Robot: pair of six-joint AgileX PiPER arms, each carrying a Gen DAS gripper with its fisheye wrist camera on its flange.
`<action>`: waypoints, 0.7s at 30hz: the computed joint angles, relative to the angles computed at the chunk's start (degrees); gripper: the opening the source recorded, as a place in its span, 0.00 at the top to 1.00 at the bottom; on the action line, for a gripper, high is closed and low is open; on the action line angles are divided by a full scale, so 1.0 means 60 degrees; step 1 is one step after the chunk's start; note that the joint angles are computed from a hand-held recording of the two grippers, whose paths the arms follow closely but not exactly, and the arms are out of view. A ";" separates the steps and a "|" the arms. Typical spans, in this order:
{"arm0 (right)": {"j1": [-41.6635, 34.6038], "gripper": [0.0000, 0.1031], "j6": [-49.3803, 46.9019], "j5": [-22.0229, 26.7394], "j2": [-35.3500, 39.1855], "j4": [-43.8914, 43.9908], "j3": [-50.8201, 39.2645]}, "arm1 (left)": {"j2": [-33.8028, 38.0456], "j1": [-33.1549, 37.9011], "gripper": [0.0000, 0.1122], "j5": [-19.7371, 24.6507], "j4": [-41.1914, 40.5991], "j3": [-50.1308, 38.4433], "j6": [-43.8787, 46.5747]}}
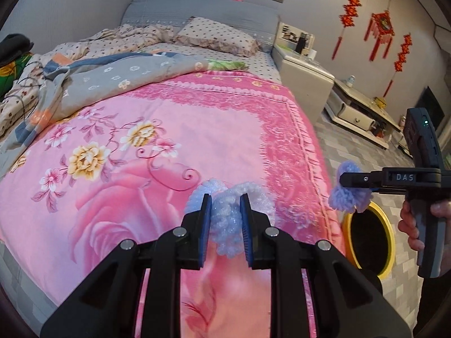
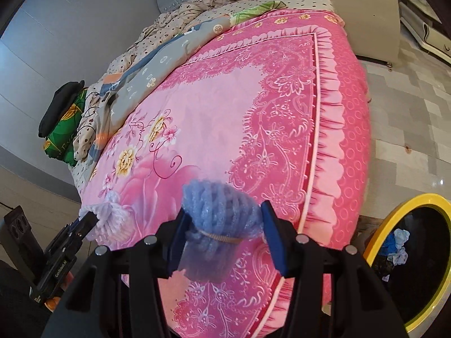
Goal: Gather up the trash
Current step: 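Carry both lavender yarn pieces with both tools over the bin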
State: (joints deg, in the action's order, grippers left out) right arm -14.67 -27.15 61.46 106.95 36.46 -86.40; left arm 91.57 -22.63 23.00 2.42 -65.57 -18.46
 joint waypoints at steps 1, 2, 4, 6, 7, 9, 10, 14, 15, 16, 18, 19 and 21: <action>-0.0200 0.54 -0.0204 -0.0019 -0.0185 0.0090 0.0272 | -0.0084 -0.0275 0.83 0.0063 0.0320 0.0001 -0.0372; -0.0480 0.54 -0.0445 0.0026 -0.0372 0.0245 0.0552 | -0.0123 -0.0472 0.83 0.0093 0.0410 -0.0001 -0.0535; -0.0894 0.54 -0.0776 0.0088 -0.0624 0.0393 0.0916 | -0.0203 -0.0941 0.83 0.0177 0.0666 -0.0086 -0.0854; -0.1358 0.54 -0.1143 0.0118 -0.0937 0.0516 0.1290 | -0.0234 -0.1456 0.83 0.0294 0.1379 -0.0222 -0.1583; -0.1567 0.54 -0.1298 0.0148 -0.1033 0.0585 0.1407 | -0.0196 -0.1639 0.83 0.0392 0.1503 -0.0366 -0.1721; -0.2062 0.54 -0.1583 0.0340 -0.1215 0.0753 0.1585 | -0.0121 -0.2009 0.83 0.0549 0.1652 -0.0619 -0.1931; -0.2261 0.54 -0.1700 0.0410 -0.1295 0.0801 0.1654 | -0.0077 -0.2210 0.83 0.0606 0.1820 -0.0740 -0.2095; -0.3110 0.53 -0.2197 0.0546 -0.1600 0.0952 0.1919 | 0.0183 -0.2978 0.83 0.0877 0.2637 -0.1239 -0.2889; -0.3296 0.53 -0.2294 0.0627 -0.1619 0.1002 0.1939 | 0.0278 -0.3146 0.83 0.0944 0.2726 -0.1388 -0.2983; -0.3480 0.53 -0.2378 0.0681 -0.1668 0.1031 0.1972 | 0.0346 -0.3270 0.83 0.0992 0.2763 -0.1502 -0.3024; -0.3901 0.53 -0.2607 0.0756 -0.1763 0.1094 0.2047 | 0.0568 -0.3540 0.83 0.1089 0.2773 -0.1846 -0.3059; -0.4114 0.53 -0.2730 0.0810 -0.1811 0.1140 0.2077 | 0.0685 -0.3661 0.83 0.1132 0.2771 -0.2015 -0.3056; -0.4505 0.53 -0.2939 0.0920 -0.1850 0.1208 0.2104 | 0.0926 -0.3900 0.83 0.1210 0.2802 -0.2364 -0.3049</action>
State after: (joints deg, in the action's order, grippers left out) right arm -41.70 -44.79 66.99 95.85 43.71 -73.78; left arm 97.13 -46.03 30.26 19.23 -79.76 -36.76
